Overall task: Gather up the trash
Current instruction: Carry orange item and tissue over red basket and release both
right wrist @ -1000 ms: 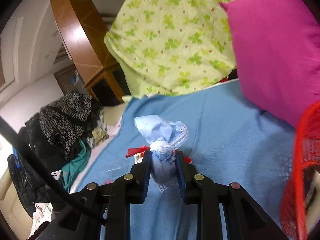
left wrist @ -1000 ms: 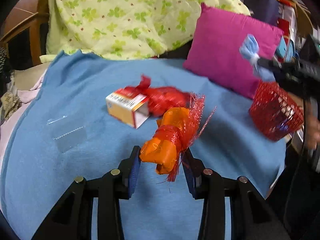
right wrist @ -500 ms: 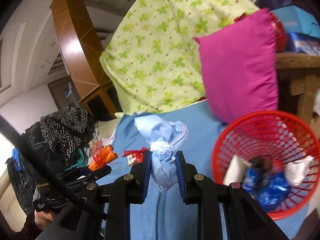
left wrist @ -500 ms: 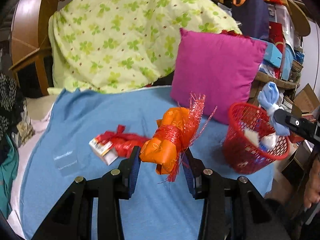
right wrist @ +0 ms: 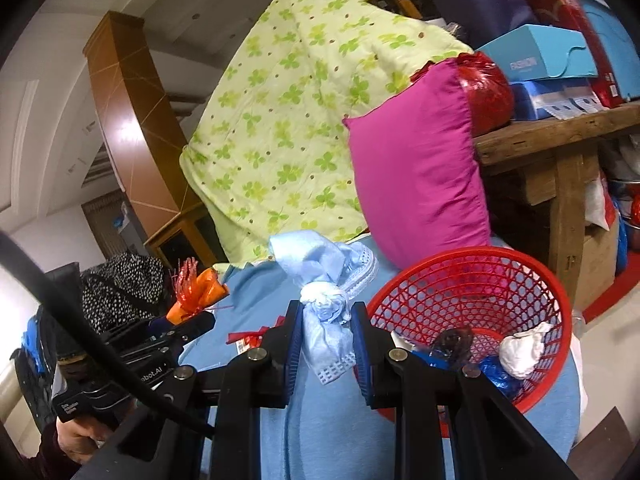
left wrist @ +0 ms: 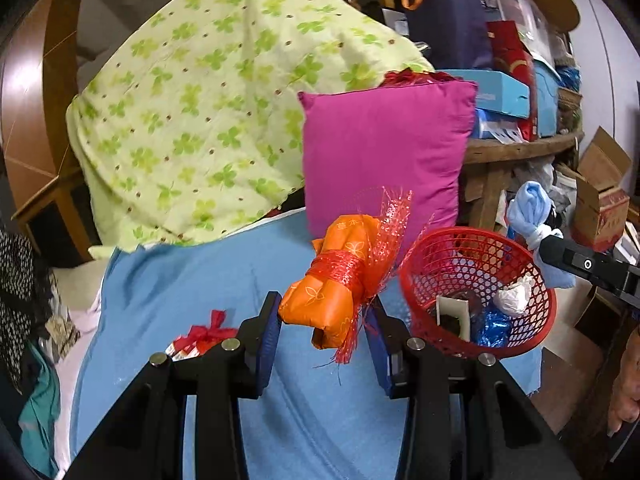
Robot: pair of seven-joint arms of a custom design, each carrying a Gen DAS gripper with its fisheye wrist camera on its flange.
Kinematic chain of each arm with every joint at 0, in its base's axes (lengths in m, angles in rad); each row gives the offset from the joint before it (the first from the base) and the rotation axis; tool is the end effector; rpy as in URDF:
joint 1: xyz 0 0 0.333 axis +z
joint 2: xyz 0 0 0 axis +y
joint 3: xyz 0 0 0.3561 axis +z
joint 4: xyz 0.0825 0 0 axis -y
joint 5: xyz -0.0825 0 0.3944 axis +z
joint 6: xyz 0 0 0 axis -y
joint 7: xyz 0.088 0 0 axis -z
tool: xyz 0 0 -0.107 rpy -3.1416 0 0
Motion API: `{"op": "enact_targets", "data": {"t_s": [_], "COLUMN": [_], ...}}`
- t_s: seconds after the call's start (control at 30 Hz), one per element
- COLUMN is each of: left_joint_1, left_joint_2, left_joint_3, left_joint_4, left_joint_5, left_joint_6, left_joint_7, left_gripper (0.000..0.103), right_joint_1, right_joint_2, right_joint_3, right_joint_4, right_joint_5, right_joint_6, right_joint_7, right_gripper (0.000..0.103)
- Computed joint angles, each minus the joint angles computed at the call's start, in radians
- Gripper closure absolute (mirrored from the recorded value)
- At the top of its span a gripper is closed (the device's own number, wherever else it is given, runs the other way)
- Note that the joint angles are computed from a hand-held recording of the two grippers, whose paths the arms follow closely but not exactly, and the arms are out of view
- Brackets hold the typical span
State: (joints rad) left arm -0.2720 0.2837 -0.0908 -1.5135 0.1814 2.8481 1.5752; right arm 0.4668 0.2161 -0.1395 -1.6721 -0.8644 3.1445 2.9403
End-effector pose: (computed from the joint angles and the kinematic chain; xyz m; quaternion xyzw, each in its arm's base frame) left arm 0.6715 -0.2534 0.6669 -0.4436 0.7412 -0.3795 0.3314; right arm 0.6147 0.2916 0.6388 -0.5270 0.6135 -0.2217 0.5447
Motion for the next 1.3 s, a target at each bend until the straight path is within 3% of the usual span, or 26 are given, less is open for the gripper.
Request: {"op": "enact_targets", "data": {"t_s": [0.1, 0.3, 0.93, 1.3], "left_joint_1": [-0.014, -0.036, -0.073, -0.035], "left_joint_2": [0.010, 0.033, 0.102, 0.174], "left_joint_3": [0.001, -0.001, -0.021, -0.107], "left_joint_4": [0.021, 0.064, 0.171, 0.264], "left_joint_5": [0.016, 0.034, 0.003, -0.183], "left_joint_6": [-0.007, -0.020, -0.070, -0.134], "left_joint_7": [-0.001, 0.004, 0.074, 0.248], "left_gripper": [0.060, 0.060, 0.060, 0.060], "right_joint_1": [0.027, 0.022, -0.127, -0.194], "right_joint_2": [-0.010, -0.028, -0.081, -0.119], "right_joint_3": [-0.044, -0.057, 0.051, 0.097], "right_joint_4": [-0.004, -0.011, -0.049, -0.095], "right_joint_5": [-0.069, -0.201, -0.464, -0.622], "right_joint_6": [0.005, 0.007, -0.017, -0.068], "right_joint_7": [0.077, 0.219, 0.497, 0.705], "right_gripper": [0.077, 0.077, 0.077, 0.077]}}
